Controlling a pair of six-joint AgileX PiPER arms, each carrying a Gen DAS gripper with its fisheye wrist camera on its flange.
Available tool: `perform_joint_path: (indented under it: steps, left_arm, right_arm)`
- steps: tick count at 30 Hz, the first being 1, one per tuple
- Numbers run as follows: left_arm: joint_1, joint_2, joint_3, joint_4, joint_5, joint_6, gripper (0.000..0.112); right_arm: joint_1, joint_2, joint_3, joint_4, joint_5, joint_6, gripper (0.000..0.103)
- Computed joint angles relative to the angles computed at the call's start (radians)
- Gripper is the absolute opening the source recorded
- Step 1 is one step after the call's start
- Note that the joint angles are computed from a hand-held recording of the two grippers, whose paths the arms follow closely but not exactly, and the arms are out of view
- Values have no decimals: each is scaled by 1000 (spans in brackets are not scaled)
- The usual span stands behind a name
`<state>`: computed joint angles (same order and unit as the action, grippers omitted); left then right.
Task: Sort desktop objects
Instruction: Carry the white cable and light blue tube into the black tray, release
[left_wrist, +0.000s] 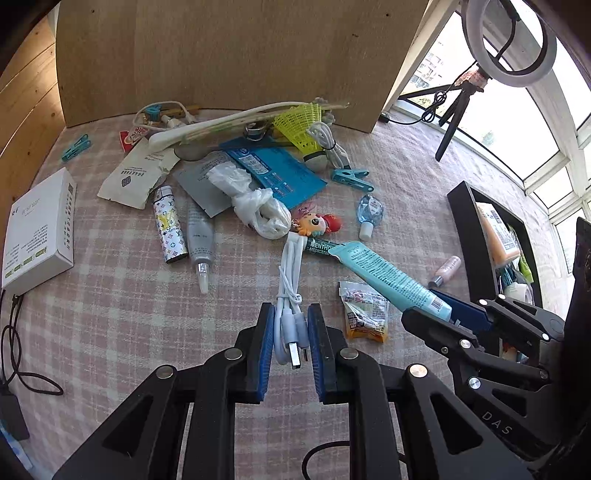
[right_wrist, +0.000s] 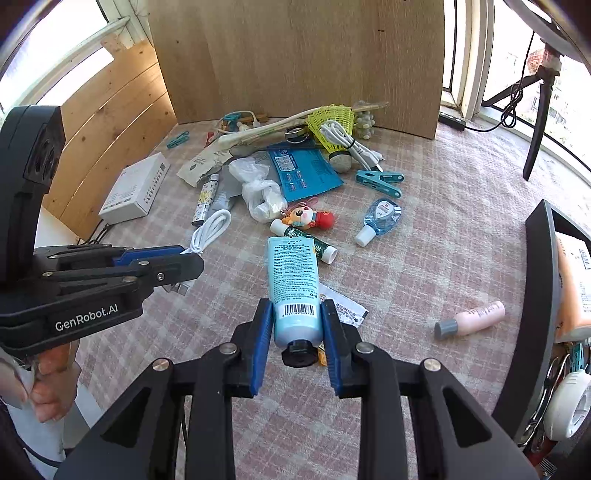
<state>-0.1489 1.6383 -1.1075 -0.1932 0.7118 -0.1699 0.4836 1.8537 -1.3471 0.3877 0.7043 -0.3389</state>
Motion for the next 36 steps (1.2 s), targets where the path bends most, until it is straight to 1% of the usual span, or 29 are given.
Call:
perform_joint_path:
  steps: [5, 9, 14, 18, 22, 26, 30, 34, 35, 36]
  left_arm:
    - [-56, 28, -90, -9, 36, -16, 17]
    - [-134, 80, -208, 2, 72, -43, 17]
    - [-253, 183, -419, 8, 134, -62, 17]
    - [-346, 283, -612, -13, 202, -55, 17]
    - [-435, 382, -799, -29, 274, -48, 17]
    - [-509, 468, -962, -42, 345, -45, 17]
    - [-572, 531, -1084, -51, 406, -36, 17]
    - [-615, 576, -1164, -80, 448, -7, 17]
    - [-622, 592, -1191, -86, 465, 0, 19]
    - [-631, 612, -1228, -74, 494, -10, 34]
  right_arm:
    - [-63, -62, 24, -7, -16, 13, 26]
    - [-146, -117, 41, -33, -18, 25, 26]
    - [-306, -187, 74, -47, -16, 20, 26]
    - [-468, -227, 95, -42, -2, -5, 26]
    - [-626, -251, 105, -37, 11, -34, 26]
    - [-749, -261, 105, -37, 22, -56, 26]
    - [-839, -261, 104, -30, 29, -73, 26]
    - [-892, -260, 109, -21, 25, -80, 26]
    - [-903, -256, 109, -11, 26, -91, 27]
    - [-912, -248, 103, 1, 37, -103, 27]
